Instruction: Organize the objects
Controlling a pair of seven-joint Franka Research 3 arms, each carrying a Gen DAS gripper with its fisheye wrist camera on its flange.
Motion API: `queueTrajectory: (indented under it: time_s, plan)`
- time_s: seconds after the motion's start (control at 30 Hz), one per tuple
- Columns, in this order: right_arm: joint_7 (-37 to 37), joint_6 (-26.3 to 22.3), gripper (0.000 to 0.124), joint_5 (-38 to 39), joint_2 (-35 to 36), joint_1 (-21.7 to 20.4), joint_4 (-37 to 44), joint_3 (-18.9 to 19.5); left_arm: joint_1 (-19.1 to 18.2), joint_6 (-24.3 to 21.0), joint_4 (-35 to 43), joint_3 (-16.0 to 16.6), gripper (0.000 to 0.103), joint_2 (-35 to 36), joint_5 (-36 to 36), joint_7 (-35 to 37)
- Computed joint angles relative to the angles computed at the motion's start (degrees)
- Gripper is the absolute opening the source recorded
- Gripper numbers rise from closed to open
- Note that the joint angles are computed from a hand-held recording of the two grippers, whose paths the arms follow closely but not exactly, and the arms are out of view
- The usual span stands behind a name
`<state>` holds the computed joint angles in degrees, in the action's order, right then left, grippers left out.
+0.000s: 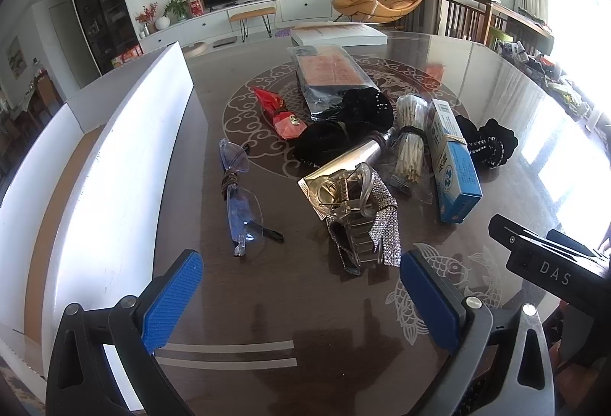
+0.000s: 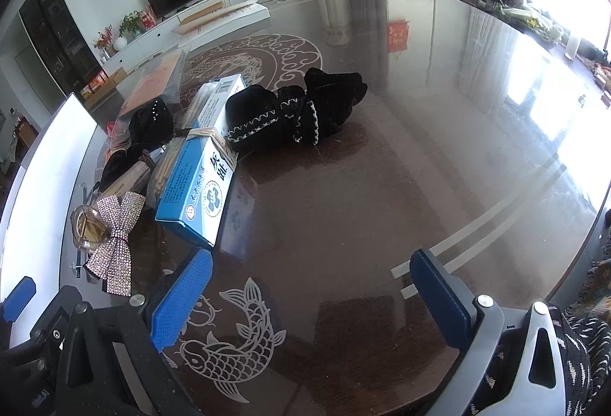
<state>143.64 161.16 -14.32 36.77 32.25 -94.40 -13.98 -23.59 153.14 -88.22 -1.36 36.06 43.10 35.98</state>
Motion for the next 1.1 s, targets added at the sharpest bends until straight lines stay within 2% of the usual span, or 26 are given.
queueTrajectory:
  time_s: [0.27,0.37,0.47,0.57,0.67,0.73,0.8,0.9,1.0,1.1]
  plan:
    - [-1.43,0.3,0.103,1.75,0.0,-1.25,-0.3,1.35,0.92,0.06,-5.12,0.07,0.103,-3.58,1.86,1.15]
    - [-1.98,1.45,0.103,3.62,-0.23,-2.23,-1.12,2.26,2.49,2.91,-9.87,-0.12,0.103,-6.34,2.56,0.76]
    - [-2.16,0.82,0.103,3.92,0.21,-1.47,-0.42,1.52,2.46,6.75,-13.87,1.35,0.103,-8.7,6.72,-2.47]
    - [-2.76,-0.35,0.103,3.77,0.75,-1.28,0.68,1.45,2.79,5.54,-13.53,0.81,0.103,-8.48,7.86,-1.82]
    - [-2.72,-0.12,0.103,3.81,0.76,-1.32,0.6,1.47,3.25,2.82,-9.85,-0.46,0.103,-6.04,6.36,1.2]
    - [-2.75,0.4,0.103,4.02,0.67,-1.42,0.28,1.53,3.38,-1.09,-5.08,-1.27,0.103,-3.15,3.51,3.65]
    - [-2.9,0.43,0.103,4.16,0.74,-1.41,0.34,1.5,4.08,-5.65,1.27,-2.48,0.103,0.61,-1.15,6.9]
    - [-3.21,0.79,0.103,4.53,0.74,-1.61,0.24,1.64,6.14,-9.77,11.32,-4.65,0.103,7.06,-9.66,11.94]
    - [-3.36,2.0,0.103,5.25,0.42,-1.8,-0.55,1.79,7.31,-16.97,23.89,-6.36,0.103,14.83,-17.85,17.9]
    - [-3.21,3.07,0.103,5.96,0.16,-1.62,-1.3,1.58,8.57,-18.85,31.76,-7.38,0.103,20.13,-24.05,21.93]
